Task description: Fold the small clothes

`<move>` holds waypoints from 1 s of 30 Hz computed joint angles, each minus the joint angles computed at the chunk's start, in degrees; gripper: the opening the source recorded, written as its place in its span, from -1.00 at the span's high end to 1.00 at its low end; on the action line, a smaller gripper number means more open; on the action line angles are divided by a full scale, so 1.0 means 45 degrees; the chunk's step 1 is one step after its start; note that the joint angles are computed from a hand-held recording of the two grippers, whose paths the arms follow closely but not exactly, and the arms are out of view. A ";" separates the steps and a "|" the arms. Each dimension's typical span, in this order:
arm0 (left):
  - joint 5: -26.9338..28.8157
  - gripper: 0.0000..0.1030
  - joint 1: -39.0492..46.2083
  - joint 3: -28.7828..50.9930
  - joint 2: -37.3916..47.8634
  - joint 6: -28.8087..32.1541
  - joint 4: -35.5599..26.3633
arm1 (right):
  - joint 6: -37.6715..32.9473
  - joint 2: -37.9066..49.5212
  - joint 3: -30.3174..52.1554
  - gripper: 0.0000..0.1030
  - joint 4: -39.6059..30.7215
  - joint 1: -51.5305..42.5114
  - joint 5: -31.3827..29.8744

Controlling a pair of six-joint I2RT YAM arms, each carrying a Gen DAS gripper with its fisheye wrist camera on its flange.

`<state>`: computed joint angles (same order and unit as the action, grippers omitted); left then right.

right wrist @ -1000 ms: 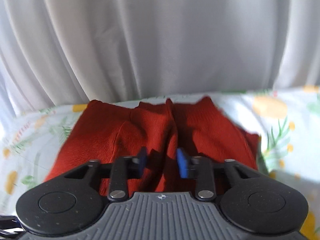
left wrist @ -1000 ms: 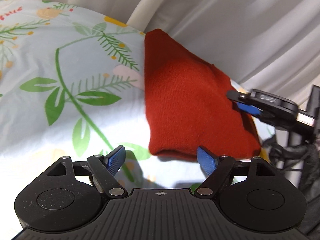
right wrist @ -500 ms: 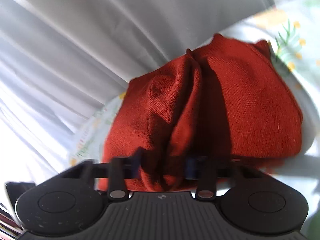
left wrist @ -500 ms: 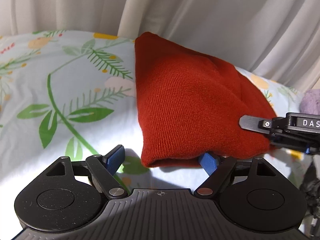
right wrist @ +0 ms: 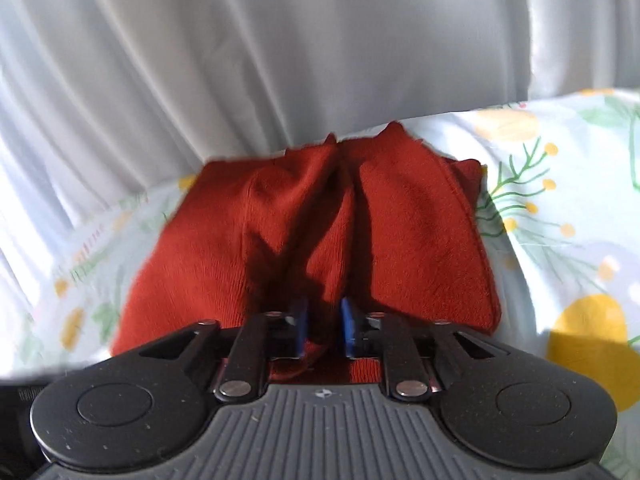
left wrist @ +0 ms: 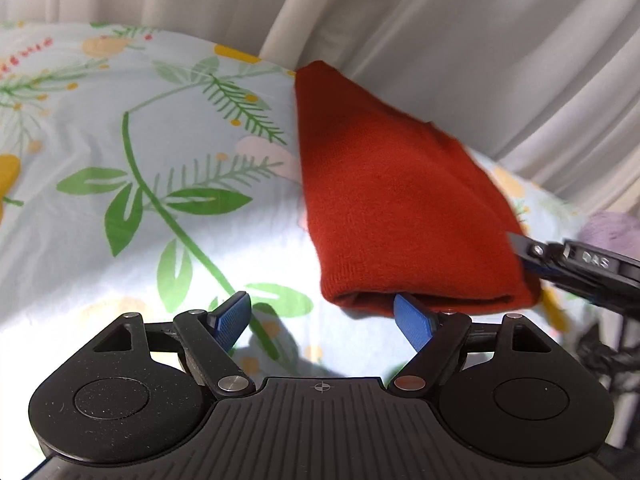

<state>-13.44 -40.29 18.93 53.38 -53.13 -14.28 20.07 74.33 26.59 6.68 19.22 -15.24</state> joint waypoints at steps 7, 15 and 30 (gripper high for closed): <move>0.2924 -0.70 0.3430 -0.0378 0.0498 0.0203 0.2566 | 0.2430 0.3450 0.2127 -0.13 0.1445 -0.0992 -0.1938; 0.6052 -0.72 0.4896 -0.0464 0.4555 -0.0797 0.7816 | 0.2237 0.5368 0.4634 0.23 0.0559 0.0211 -0.0979; 0.3872 -0.75 0.3396 0.0232 0.2074 0.1547 0.4483 | -0.4039 0.3333 0.3599 0.80 0.1602 0.4281 0.8965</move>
